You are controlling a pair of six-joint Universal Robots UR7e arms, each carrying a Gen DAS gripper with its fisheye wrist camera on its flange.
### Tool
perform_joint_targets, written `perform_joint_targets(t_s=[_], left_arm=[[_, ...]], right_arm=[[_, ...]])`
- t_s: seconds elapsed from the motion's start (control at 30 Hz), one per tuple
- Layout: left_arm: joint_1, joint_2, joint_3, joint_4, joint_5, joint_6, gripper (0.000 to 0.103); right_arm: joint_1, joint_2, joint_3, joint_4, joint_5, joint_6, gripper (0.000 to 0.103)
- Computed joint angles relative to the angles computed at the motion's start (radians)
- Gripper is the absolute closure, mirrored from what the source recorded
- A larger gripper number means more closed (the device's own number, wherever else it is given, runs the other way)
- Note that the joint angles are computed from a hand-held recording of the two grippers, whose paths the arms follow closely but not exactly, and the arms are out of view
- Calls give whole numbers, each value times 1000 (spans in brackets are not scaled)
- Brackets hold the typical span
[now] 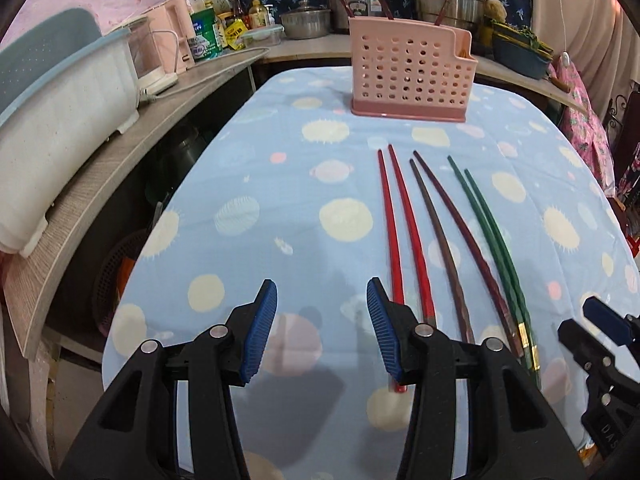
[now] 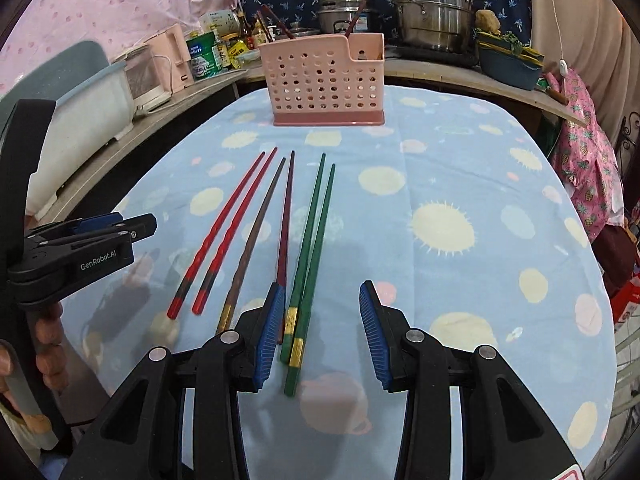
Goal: Organize utensils
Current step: 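Move both tools back toward the remaining chopsticks, right tool nearing a green one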
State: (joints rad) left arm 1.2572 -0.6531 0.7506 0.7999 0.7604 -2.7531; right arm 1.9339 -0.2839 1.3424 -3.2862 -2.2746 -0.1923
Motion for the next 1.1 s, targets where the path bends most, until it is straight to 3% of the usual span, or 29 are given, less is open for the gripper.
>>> perform_joint_targets(t_s=[0.27,0.5,0.7,1.1], left_arm=[[10,-7,37,20,2,-34,58],[15,-9,52,39,11,-58,57],[18,-6,49,57,22,-75,55],[20,10,39,95,60,-105,51]], right_arm=[[-2,8,39,21,6,36,67],[-9,16,45,39,7,54,81],[-9,20,51,26,-8,41,87],[-24,11,52,15,-11,65,90]])
